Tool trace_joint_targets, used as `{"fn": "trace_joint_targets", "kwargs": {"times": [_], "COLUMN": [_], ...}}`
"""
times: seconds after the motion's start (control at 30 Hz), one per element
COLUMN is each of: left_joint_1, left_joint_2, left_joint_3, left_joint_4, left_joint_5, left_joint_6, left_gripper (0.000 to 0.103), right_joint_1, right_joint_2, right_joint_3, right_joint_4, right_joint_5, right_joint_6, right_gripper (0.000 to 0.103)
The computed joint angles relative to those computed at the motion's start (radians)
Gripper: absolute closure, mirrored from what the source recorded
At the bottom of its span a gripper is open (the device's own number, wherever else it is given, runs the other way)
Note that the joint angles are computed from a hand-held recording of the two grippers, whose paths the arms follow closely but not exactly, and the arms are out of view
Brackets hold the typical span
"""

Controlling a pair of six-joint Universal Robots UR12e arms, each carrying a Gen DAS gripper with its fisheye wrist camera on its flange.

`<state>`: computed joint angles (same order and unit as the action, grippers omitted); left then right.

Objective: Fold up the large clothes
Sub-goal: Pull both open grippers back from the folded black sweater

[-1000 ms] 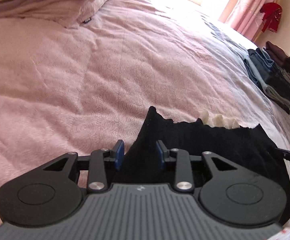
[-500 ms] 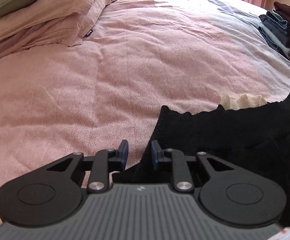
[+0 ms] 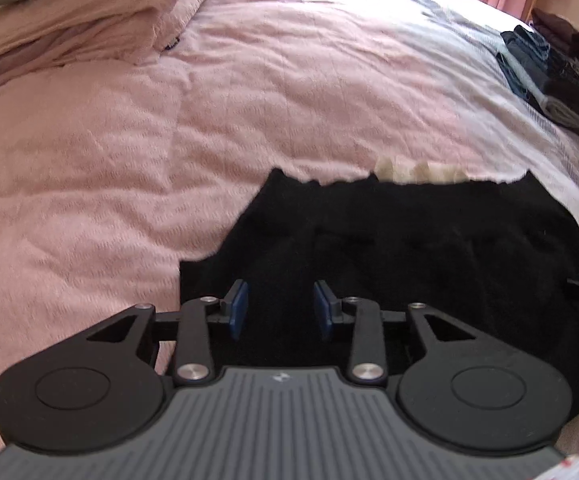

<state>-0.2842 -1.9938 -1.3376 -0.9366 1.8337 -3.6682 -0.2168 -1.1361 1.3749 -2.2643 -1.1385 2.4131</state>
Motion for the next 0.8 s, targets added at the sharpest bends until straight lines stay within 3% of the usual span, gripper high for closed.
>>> {"fn": "trace_joint_targets", "kwargs": {"times": [0.07, 0.17, 0.23, 0.27, 0.37, 0.4, 0.47, 0.6, 0.7, 0.8], "left_joint_1": [-0.017, -0.038, -0.052, -0.059, -0.079, -0.083, -0.096, -0.135, -0.168, -0.193], "left_joint_2": [0.004, 0.047, 0.064, 0.067, 0.083, 0.091, 0.114, 0.138, 0.147, 0.152], "left_joint_3": [-0.011, -0.076, -0.094, -0.093, -0.091, -0.086, -0.087, -0.039, 0.008, 0.044], "left_joint_4": [-0.055, 0.017, 0.012, -0.018, -0.107, -0.137, -0.158, -0.278, -0.357, -0.403], "left_joint_5": [0.025, 0.042, 0.067, 0.079, 0.097, 0.088, 0.076, 0.057, 0.040, 0.022], "left_joint_6": [-0.045, -0.106, -0.138, -0.151, -0.222, -0.251, -0.291, -0.359, -0.398, -0.415], "left_gripper": [0.073, 0.073, 0.071, 0.070, 0.070, 0.070, 0.070, 0.065, 0.054, 0.053], "right_joint_1": [-0.003, -0.031, -0.050, -0.055, -0.048, -0.055, -0.086, -0.126, -0.147, -0.160], "right_joint_2": [-0.010, -0.058, -0.084, -0.092, -0.098, -0.106, -0.131, -0.180, -0.205, -0.228], "right_joint_3": [0.000, 0.046, 0.067, 0.071, 0.080, 0.081, 0.080, 0.047, 0.010, -0.011], "right_joint_4": [0.004, -0.035, 0.001, 0.038, 0.115, 0.125, 0.156, 0.299, 0.451, 0.552], "right_joint_5": [0.001, 0.074, 0.113, 0.106, -0.044, -0.046, 0.025, 0.080, 0.110, 0.118], "right_joint_6": [-0.001, -0.014, -0.046, -0.071, -0.104, -0.091, -0.058, -0.037, -0.062, -0.096], "right_gripper": [0.072, 0.072, 0.072, 0.072, 0.071, 0.071, 0.071, 0.044, 0.041, 0.039]}}
